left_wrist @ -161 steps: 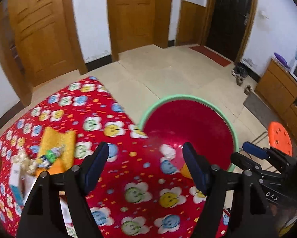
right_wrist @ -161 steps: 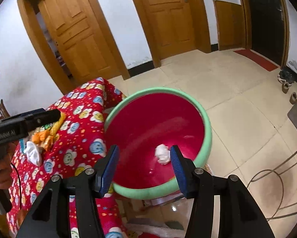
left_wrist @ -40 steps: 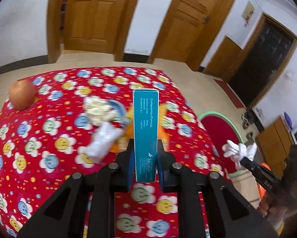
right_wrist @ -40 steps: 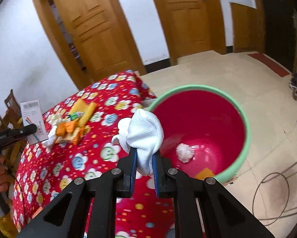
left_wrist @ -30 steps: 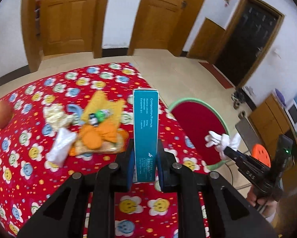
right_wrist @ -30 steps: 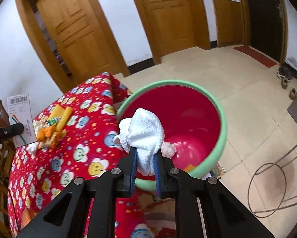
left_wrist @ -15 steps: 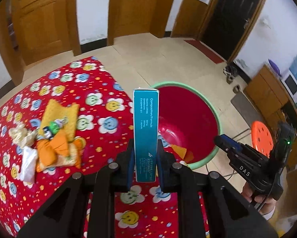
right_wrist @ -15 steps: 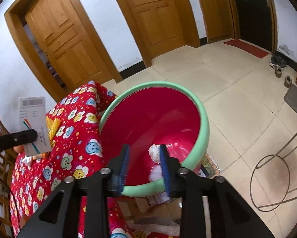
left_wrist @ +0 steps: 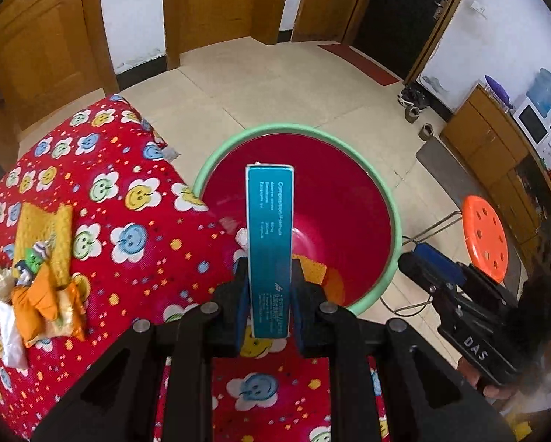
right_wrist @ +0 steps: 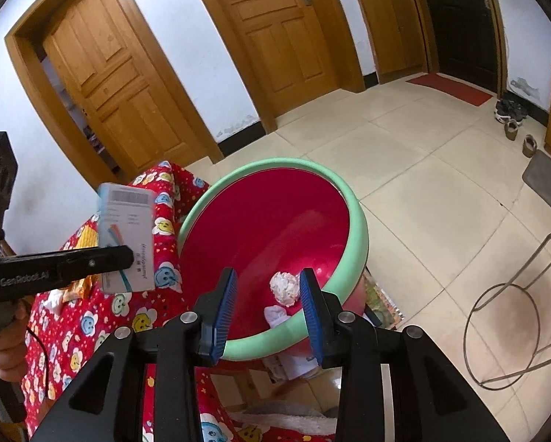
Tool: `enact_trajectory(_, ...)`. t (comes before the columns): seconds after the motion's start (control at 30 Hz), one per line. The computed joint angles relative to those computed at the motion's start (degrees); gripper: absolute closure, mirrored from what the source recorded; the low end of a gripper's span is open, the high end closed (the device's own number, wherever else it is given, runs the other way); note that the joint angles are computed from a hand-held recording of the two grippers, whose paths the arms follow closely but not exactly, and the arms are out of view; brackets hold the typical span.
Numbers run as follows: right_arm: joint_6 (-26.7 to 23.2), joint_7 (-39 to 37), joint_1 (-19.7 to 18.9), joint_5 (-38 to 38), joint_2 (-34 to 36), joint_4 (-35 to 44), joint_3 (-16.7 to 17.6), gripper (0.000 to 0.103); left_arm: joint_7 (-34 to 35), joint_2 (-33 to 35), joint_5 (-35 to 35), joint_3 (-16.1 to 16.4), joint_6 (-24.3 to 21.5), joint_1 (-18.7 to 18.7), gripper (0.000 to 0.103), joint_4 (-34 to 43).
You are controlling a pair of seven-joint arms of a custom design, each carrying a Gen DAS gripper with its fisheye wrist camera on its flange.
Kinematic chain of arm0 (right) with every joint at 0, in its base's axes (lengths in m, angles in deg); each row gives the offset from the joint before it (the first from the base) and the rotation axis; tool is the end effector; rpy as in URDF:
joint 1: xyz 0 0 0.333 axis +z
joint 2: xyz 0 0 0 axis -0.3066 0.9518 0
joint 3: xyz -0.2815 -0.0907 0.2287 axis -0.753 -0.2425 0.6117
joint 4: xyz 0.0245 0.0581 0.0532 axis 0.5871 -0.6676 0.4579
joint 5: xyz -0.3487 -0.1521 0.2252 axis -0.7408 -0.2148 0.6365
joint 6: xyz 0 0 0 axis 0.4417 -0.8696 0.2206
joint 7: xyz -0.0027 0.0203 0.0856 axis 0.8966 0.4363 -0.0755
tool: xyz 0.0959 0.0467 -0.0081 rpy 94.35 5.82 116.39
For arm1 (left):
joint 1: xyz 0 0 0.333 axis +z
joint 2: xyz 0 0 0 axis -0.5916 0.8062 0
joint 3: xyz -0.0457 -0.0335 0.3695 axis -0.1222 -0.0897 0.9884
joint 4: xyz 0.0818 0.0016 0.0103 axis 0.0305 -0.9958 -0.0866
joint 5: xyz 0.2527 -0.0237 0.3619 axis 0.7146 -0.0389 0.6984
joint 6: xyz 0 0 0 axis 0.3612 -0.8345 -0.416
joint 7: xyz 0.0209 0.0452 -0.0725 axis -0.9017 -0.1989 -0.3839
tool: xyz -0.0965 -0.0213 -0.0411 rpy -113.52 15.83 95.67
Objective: Collect trash
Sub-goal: 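Move the medicine box over the bin and open the left tool, then reach the left tool to the white plastic bag and close on it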
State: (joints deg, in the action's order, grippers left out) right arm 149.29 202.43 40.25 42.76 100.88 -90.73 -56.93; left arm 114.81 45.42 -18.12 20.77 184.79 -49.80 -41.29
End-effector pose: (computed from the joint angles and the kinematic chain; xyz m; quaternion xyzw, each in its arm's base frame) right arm 0.6277 0.5081 0.2521 -0.6279 0.6605 -0.1262 0.3919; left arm 0.7229 -0.3457 0.3243 -0.6188 0.7409 -0.2481 0.0811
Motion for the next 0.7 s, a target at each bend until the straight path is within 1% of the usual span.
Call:
enact_trajectory(0.03,0.0,0.0,0.0,0.0,0.2,0.2,0.0,0.067,0.2,0.2,-0.2,-0.3,0.1,0.2,0.084,0.2)
enact_trajectory(0.1,0.1,0.1,0.0,0.1,0.2,0.2,0.0,0.067,0.6,0.5,-0.9,-0.9,0.4,0.7,0.078,0.3)
enact_trajectory(0.13,0.1,0.1,0.1,0.1,0.2,0.1,-0.1,0.067,0.4,0.5,-1.0,-0.8,0.5,0.6,0.068,0.4)
enact_trajectory(0.17,0.2,0.0,0.1,0.2,0.1,0.1,0.0,0.067,0.1,0.4,-0.9,-0.6,0.9,0.4,0.062,0.3)
enact_trajectory(0.3,0.1,-0.1,0.2,0.2,0.1,0.1,0.0,0.067,-1.0,-0.4,0.6,0.8,1.9,-0.5,0.06,-0.5)
enact_trajectory(0.43,0.1,-0.4,0.4,0.2,-0.2,-0.2,-0.1,0.067,-2.7,-1.6,1.2,1.5,2.9,-0.5,0.051,-2.1)
enact_trajectory(0.5,0.1,-0.4,0.7,0.2,-0.4,-0.3,-0.3,0.067,-3.7,-2.4,1.5,1.9,3.5,-0.5,0.05,-3.1)
enact_trajectory(0.57,0.1,-0.5,1.1,0.1,-0.5,-0.3,-0.6,0.062,-4.7,-3.4,1.7,2.2,4.2,-0.2,0.048,-4.4)
enact_trajectory(0.63,0.3,-0.6,1.4,0.1,-0.6,-0.3,-0.7,0.06,-6.1,-4.3,2.2,2.9,4.7,-0.3,0.045,-5.3)
enact_trajectory(0.7,0.2,-0.7,1.7,0.1,-0.6,-0.1,-0.8,0.059,-8.8,-6.0,3.4,4.6,6.1,-1.1,0.044,-7.4)
